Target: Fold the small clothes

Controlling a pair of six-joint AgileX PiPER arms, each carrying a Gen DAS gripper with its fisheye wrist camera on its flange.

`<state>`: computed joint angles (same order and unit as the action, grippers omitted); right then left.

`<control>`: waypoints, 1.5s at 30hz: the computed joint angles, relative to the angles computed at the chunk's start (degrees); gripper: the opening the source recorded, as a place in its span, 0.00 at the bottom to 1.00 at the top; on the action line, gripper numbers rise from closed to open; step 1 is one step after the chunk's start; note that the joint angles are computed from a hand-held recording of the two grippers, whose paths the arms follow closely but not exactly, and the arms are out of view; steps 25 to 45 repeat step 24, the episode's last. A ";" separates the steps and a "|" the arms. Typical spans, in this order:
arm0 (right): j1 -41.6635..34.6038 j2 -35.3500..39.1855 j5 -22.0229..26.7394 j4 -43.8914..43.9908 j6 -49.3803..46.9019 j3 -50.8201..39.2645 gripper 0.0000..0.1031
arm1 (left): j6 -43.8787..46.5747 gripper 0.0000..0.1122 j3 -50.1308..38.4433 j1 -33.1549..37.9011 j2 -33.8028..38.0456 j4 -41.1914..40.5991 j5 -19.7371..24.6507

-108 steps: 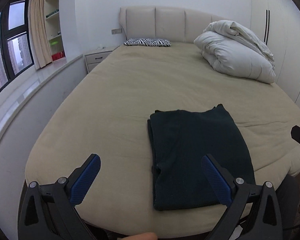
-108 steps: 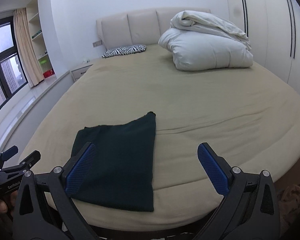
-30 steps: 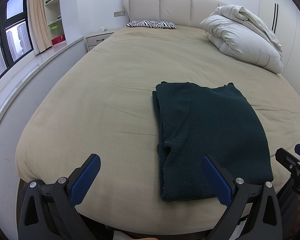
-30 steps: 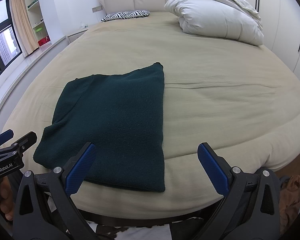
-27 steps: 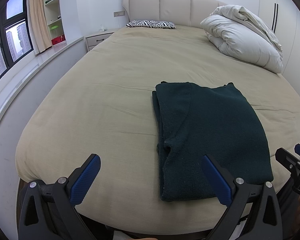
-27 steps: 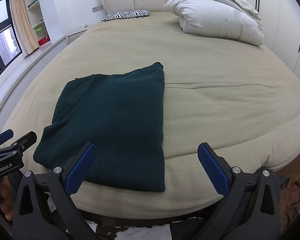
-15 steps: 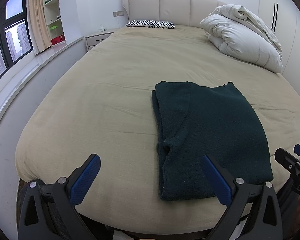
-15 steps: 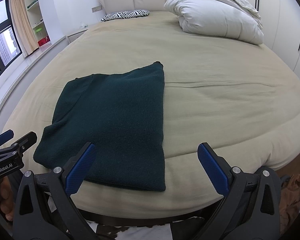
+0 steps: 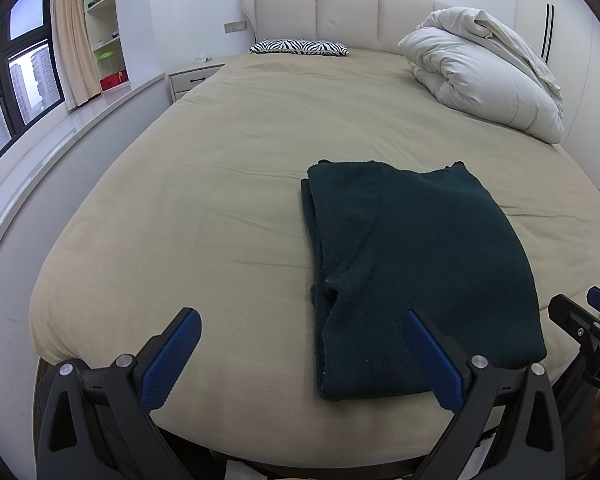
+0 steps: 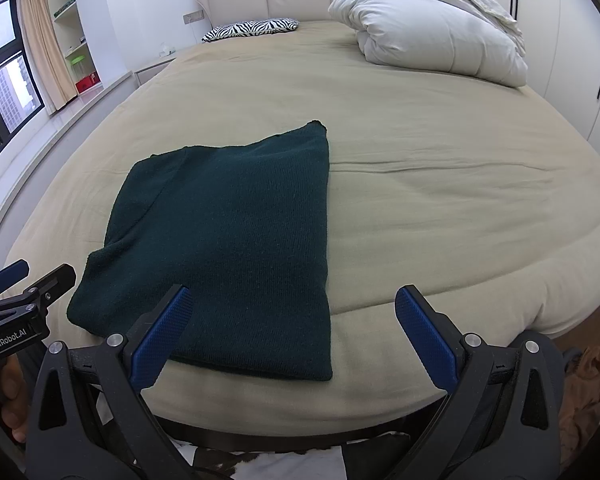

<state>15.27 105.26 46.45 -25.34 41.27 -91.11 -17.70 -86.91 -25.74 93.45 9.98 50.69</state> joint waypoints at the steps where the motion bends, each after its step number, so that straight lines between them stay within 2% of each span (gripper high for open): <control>1: 0.03 0.01 0.04 -0.04 0.05 -0.02 1.00 | -0.02 0.92 -0.02 -0.02 0.01 -0.01 0.05; 45: -0.56 0.13 -0.73 0.84 -0.68 0.59 1.00 | 2.26 0.92 1.68 0.91 -0.34 -0.78 -1.15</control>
